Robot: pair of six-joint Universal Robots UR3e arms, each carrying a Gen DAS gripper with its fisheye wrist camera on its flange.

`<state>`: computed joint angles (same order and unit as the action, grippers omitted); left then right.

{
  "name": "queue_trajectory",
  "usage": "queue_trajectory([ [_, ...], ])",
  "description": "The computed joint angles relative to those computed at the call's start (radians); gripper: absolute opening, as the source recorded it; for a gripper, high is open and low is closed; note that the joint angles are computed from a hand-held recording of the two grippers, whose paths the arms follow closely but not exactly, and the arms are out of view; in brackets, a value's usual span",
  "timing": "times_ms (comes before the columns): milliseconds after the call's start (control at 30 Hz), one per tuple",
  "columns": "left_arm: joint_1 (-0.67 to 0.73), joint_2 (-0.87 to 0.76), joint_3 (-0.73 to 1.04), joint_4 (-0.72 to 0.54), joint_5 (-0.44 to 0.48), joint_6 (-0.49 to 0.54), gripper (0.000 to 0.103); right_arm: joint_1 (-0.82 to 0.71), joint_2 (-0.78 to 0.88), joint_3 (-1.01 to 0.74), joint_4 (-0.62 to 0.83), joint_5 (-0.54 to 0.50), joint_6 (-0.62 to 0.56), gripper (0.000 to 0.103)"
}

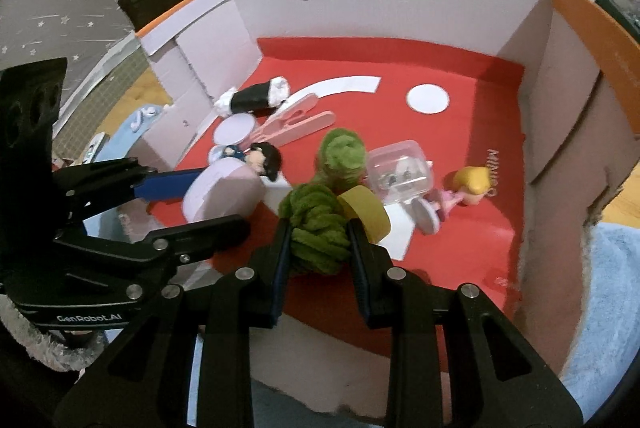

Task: Organize objects
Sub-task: 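Carry the pink case and green knitted toy into the box with both tools, then lower the case and knitted toy onto the red floor and open both tools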

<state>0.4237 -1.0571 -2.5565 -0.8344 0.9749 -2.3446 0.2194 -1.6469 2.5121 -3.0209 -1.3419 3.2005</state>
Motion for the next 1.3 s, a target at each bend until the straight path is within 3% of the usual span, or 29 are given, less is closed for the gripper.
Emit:
queue_trajectory([
  [400,-0.111,-0.143,-0.030,0.311,0.062,-0.163,0.051,-0.032,-0.024,0.036,-0.025,-0.026,0.000,0.026],
  [1200,-0.088,-0.110,-0.051,0.308,0.045,-0.176,0.051,-0.048,-0.047,0.056,-0.028,0.000,0.004,0.028],
  [1300,-0.076,-0.094,-0.057,0.294,0.039,-0.170,0.056,-0.050,-0.055,0.060,-0.024,0.000,0.002,0.032],
])
